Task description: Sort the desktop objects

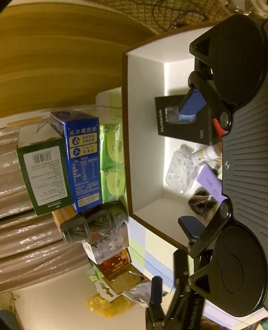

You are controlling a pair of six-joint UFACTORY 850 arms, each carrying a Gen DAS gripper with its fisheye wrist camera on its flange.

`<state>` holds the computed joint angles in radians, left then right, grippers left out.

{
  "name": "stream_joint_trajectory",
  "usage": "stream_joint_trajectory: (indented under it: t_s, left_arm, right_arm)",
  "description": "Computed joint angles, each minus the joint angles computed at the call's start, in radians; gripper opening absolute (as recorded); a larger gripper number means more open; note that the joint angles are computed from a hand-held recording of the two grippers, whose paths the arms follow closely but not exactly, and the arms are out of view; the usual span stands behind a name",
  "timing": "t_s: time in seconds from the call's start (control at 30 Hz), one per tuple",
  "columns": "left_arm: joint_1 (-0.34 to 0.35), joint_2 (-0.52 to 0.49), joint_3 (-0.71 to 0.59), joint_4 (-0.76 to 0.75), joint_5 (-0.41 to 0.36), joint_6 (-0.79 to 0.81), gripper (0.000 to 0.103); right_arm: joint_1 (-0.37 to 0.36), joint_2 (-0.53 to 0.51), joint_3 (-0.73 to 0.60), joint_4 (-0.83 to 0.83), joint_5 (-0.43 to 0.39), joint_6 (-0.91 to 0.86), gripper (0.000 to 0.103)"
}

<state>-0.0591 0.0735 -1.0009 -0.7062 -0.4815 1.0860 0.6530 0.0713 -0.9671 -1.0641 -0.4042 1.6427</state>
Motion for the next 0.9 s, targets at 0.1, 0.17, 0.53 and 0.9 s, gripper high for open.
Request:
stream_joint_trajectory:
  t_s: [0.1, 0.17, 0.53, 0.9]
  left_arm:
    - [0.026, 0.033, 0.019, -0.025, -0.01, 0.023, 0.096]
    - [0.048, 0.055, 0.032, -0.05, -0.023, 0.051, 0.1]
    - [0.214, 0.169, 0.095, -0.145, -0.129, 0.204, 0.102]
    - [0.466, 0.263, 0.148, -0.206, -0.332, 0.384, 0.102]
  right_arm:
    - [0.051, 0.027, 0.017, -0.022, -0.076, 0.066, 0.101]
    - [0.089, 0.038, 0.02, -0.017, -0.135, 0.104, 0.101]
    - [0.3, 0.033, -0.027, 0.017, -0.38, 0.228, 0.101]
    - [0.488, -0.069, -0.137, 0.046, -0.551, 0.293, 0.101]
